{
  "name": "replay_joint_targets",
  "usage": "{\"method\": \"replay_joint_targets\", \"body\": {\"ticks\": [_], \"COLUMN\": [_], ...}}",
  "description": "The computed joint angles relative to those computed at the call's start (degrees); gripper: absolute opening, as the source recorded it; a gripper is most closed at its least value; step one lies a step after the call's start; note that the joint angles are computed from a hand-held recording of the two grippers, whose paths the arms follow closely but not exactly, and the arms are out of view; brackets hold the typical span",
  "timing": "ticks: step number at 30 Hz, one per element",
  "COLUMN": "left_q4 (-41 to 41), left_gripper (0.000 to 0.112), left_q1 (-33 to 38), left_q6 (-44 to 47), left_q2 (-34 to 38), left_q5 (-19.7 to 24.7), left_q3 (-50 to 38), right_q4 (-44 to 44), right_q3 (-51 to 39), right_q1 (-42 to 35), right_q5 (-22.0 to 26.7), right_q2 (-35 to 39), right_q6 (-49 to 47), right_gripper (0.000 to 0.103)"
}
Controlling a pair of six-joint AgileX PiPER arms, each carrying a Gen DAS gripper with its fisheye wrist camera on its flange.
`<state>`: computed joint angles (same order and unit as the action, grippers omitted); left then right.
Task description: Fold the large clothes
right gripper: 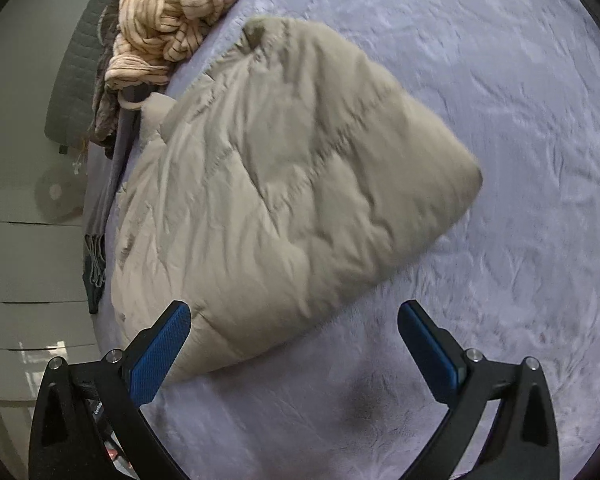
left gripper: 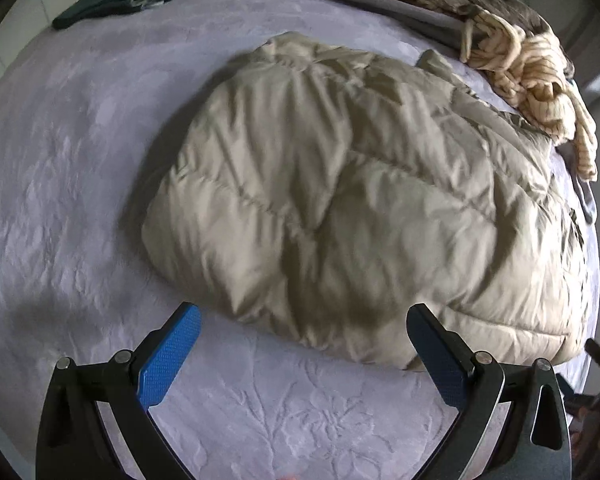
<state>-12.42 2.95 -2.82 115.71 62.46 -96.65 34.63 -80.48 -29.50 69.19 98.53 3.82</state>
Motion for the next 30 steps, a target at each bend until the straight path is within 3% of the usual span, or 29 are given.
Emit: {"method": "replay_joint_targets", "body": {"ticks": [2, 10, 17, 24, 26, 28, 29, 30], "left_q4": [-2.4, -24.3, -28.0, -28.7, -28.4, -30.9, -30.4, -28.9], "left_gripper": [0.103, 0.103, 0.103, 0.102, 0.078, 0.032, 0.023, 0.02], "left_q1": [1.8, 11.8, 11.5, 10.2, 9.1, 9.2, 9.0, 8.5], "left_q6": [0.6, 9.5, 11.2, 5.2, 3.7, 5.7, 6.4, 7.0], "left_q2": [0.1, 3.5, 6.3, 11.6, 11.6, 11.6, 10.4, 9.4], "left_q5": [-0.3, 1.0, -3.9, -8.0, -10.2, -9.6, -10.1, -10.6], "left_q3": [1.4, 7.5, 6.0, 0.0, -0.3, -0.9, 0.0, 0.1], "right_q4": [1.5, 10.2, 15.4, 24.5, 25.6, 25.9, 25.6, 24.8], "right_q3": [2.1, 8.4, 7.1, 3.5, 3.1, 2.8, 2.7, 2.4], "right_q1": [-0.2, -0.9, 0.5, 1.7, 2.1, 2.4, 2.4, 2.3], "right_q5": [-0.7, -4.5, -7.7, -8.5, -9.0, -9.4, -9.4, -9.1], "right_q2": [-0.3, 0.9, 4.9, 10.5, 11.4, 11.7, 11.7, 11.7], "right_q6": [-0.1, -1.8, -4.2, -7.1, -6.9, -5.7, -4.7, -3.5], "right_gripper": [0.103, 0.103, 0.103, 0.103, 0.103, 0.102, 0.094, 0.062]}}
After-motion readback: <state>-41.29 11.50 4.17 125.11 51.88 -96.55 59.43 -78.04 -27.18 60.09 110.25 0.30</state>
